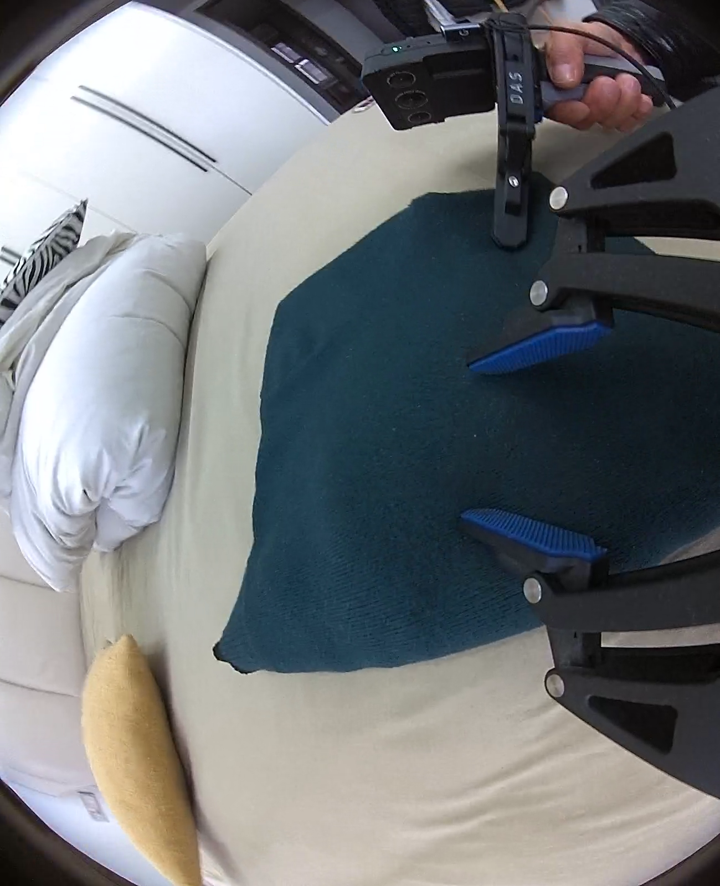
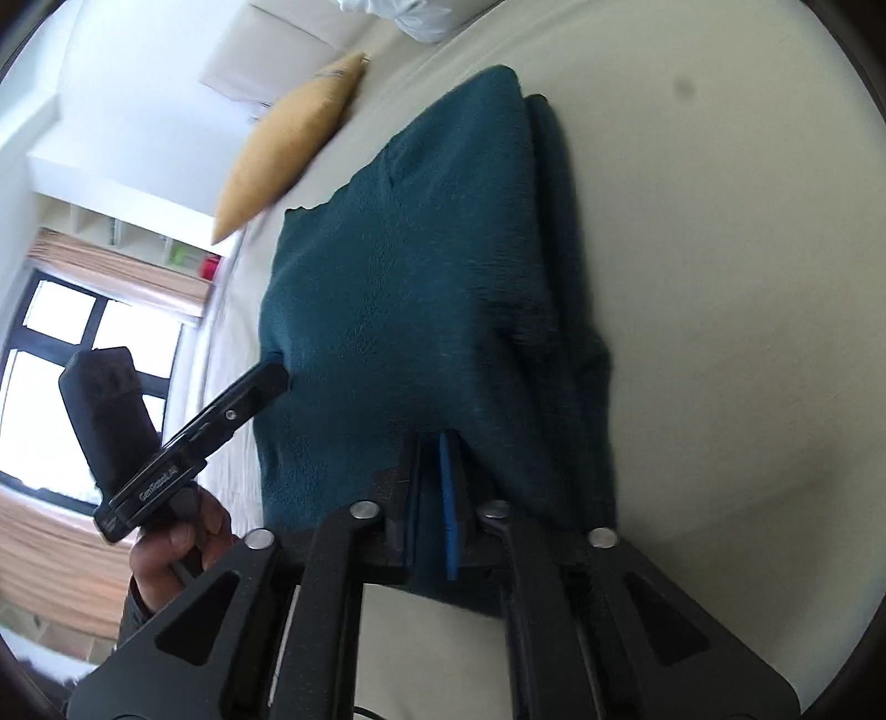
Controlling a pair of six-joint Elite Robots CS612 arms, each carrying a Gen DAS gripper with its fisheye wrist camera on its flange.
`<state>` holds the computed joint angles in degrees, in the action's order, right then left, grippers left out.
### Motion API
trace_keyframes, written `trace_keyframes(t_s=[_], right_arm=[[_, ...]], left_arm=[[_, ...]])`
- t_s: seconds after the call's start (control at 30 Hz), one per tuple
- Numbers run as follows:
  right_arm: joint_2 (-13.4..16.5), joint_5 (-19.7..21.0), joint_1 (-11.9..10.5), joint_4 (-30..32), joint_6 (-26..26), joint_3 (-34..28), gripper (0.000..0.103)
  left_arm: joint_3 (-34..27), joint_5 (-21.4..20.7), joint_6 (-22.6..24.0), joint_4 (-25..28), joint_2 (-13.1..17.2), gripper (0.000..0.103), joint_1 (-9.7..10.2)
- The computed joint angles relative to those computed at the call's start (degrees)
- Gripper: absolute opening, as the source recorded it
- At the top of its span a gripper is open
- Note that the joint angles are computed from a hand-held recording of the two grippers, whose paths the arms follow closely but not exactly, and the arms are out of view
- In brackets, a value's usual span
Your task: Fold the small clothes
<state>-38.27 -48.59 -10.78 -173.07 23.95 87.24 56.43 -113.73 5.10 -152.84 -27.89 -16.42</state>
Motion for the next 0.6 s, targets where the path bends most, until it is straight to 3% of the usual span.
trace_keyframes(t_s=[0.13,0.23,0.3,0.4,0.5,0.53,0.6], right_arm=[[-2.1,-2.2,-0.1,1.6,-2.0,1.9,0.001],[-3.8,-3.7,0.2,-0.4,-1.4,1.5,0.011],[-2.7,-1.5,0.2,-1.5,0.0,-1.5,0.011],[0.4,-0.4,1.2,3.7,-1.9,-8.6,0.011],[3.4,-4.1,2.0,9.7,0.7,-13.5,0.01],[3.9,-5.1,1.9,9.2,1.4,-13.8,0.006],[4.6,-2.8,1.2,3.4,6.7,-12.6,0.002]], left_arm=[[-1.1,-2.3,-1.3,0.8,0.8,0.053,0.58],[-1.4,-1.8,-0.9,1.6,0.9,0.053,0.44],[-1.5,-1.3,-0.7,1.9,0.8,0.053,0.28],[-2.3,-1.1,-0.4,3.4,1.1,0.053,0.21],[-3.6,-1.8,0.3,5.6,1.6,0.054,0.33],[-4.1,-2.0,0.5,6.1,1.8,0.054,0.37],[-4.7,-2.7,0.5,6.9,2.1,0.054,0.49]])
